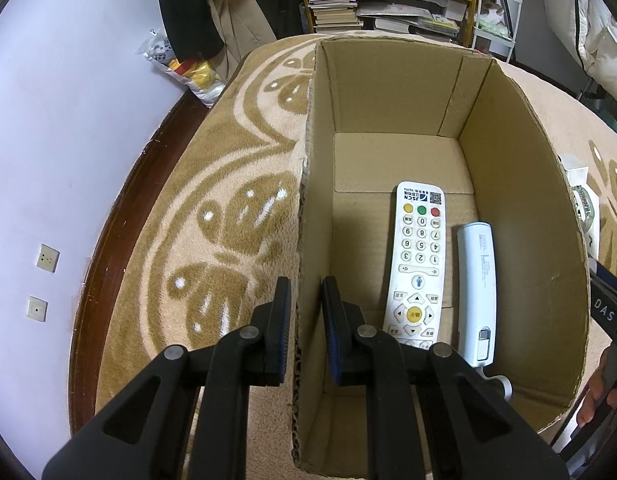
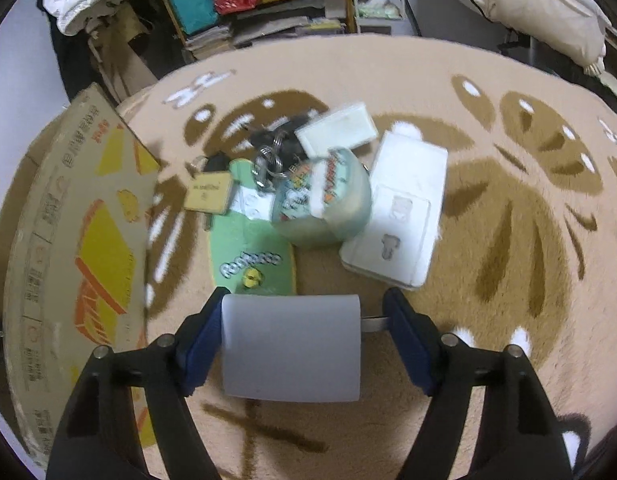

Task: Organize rigid objects
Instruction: 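Grasp the white square charger with the right tool, then carry the charger into the box with the right tool and drop it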

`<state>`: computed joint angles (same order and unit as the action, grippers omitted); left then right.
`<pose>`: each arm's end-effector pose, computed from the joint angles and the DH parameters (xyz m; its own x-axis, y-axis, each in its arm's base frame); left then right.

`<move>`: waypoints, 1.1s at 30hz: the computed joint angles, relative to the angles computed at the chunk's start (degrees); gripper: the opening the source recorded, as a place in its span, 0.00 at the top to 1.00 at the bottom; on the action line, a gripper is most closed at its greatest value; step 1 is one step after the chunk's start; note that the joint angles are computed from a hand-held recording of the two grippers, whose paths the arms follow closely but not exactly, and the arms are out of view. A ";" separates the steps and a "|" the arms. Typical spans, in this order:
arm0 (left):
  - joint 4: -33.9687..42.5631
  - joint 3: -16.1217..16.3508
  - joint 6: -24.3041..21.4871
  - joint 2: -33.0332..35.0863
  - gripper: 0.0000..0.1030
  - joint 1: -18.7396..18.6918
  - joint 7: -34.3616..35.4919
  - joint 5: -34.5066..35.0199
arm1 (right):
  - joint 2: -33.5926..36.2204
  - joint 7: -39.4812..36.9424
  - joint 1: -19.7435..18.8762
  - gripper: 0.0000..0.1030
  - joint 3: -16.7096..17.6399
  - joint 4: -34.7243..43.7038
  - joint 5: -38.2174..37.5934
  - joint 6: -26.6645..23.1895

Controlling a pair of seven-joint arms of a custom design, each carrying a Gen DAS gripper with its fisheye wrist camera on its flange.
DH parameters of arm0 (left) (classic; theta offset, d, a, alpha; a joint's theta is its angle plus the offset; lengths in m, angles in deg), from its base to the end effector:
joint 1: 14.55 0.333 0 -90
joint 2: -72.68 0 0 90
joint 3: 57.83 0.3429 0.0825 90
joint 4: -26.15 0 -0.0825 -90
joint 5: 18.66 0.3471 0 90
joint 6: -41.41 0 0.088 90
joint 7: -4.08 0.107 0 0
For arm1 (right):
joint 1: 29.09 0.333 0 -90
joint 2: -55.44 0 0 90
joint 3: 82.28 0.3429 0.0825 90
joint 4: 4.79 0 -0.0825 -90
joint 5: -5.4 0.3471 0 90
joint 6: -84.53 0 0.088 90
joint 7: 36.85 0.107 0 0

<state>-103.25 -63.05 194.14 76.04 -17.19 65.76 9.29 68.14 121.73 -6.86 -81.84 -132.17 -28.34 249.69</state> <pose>0.5235 -0.0855 0.4226 -0.0022 -0.9851 -0.1718 -0.9151 0.0712 -0.3968 0.5040 0.2450 0.3703 -0.2178 -0.9613 -0.1685 -0.8521 0.2715 -0.4475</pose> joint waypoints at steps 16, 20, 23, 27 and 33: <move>0.19 0.00 -0.38 0.10 0.85 -0.20 -0.73 0.95 | -3.61 27.80 3.66 0.21 -4.55 6.61 -34.44 8.54; 0.21 -0.01 -0.46 0.09 0.85 -0.23 -0.77 0.92 | -4.03 37.81 3.44 0.21 -3.20 9.58 -46.85 8.72; 0.15 -0.07 -0.43 -0.01 0.85 -0.19 -0.38 0.32 | -4.14 43.47 2.95 0.21 -1.21 11.69 -55.15 7.92; 0.11 -0.08 -0.35 -0.04 0.85 -0.14 -0.08 0.02 | -3.25 46.69 1.39 0.21 1.94 14.21 -60.81 8.17; 0.04 -0.22 -0.01 -0.24 0.85 0.28 2.57 -4.40 | -0.18 45.53 0.14 0.21 3.98 17.41 -60.79 11.67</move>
